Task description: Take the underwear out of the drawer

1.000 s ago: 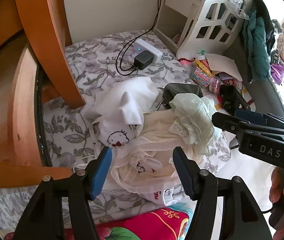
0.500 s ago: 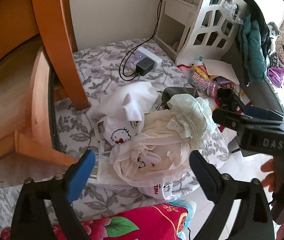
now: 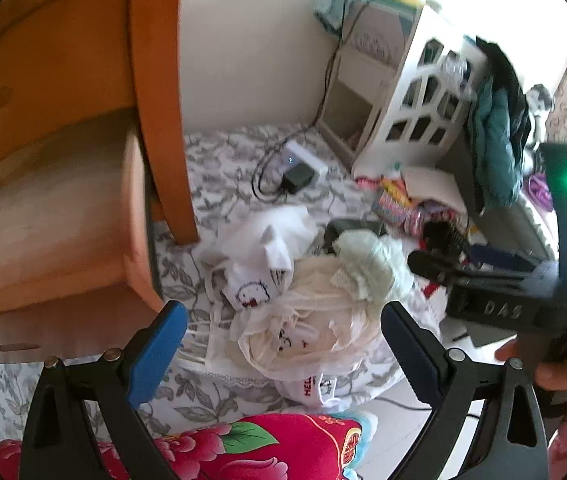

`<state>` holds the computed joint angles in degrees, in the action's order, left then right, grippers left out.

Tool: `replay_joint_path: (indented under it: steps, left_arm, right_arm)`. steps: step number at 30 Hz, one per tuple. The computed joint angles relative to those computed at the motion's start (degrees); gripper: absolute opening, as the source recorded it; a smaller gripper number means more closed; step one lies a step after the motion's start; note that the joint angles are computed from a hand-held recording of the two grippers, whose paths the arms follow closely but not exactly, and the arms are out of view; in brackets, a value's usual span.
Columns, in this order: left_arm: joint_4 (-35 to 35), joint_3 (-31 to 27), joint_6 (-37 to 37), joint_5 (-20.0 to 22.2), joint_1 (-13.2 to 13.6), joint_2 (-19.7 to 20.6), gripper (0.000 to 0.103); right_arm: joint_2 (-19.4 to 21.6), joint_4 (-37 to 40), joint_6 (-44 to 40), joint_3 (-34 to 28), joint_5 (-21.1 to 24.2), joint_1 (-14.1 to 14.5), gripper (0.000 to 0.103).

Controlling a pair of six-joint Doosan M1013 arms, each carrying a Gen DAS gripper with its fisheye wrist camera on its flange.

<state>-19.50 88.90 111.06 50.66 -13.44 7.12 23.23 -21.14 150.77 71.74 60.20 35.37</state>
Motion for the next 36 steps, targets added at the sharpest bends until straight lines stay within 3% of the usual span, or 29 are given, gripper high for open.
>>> replay_joint_path:
  steps: [6, 17, 26, 36]
  left_arm:
    - [-1.95, 1.34, 0.94, -3.94, 2.14, -1.95, 0.098]
    - [1.25, 3.69, -5.72, -8.12, 6.70, -3.44, 0.098]
    - [3.23, 5.27, -9.23, -6.99, 9.12, -4.31, 0.098]
    - [7.97, 6.64, -12.59, -5.85, 9.90, -5.15, 0.098]
  right_arm:
    - [0.24, -1.16, 0.08, -1.52, -0.56, 1.25, 0.103]
    - [2.53, -1.35, -3.63, -6.19, -0.06, 4.29, 0.103]
    - [3.99, -1.57, -4.42, -8.23, 1.59, 6.15, 0.103]
    - [4.64, -4.14, -3.39, -9.34, 3.14, 7.92, 0.103]
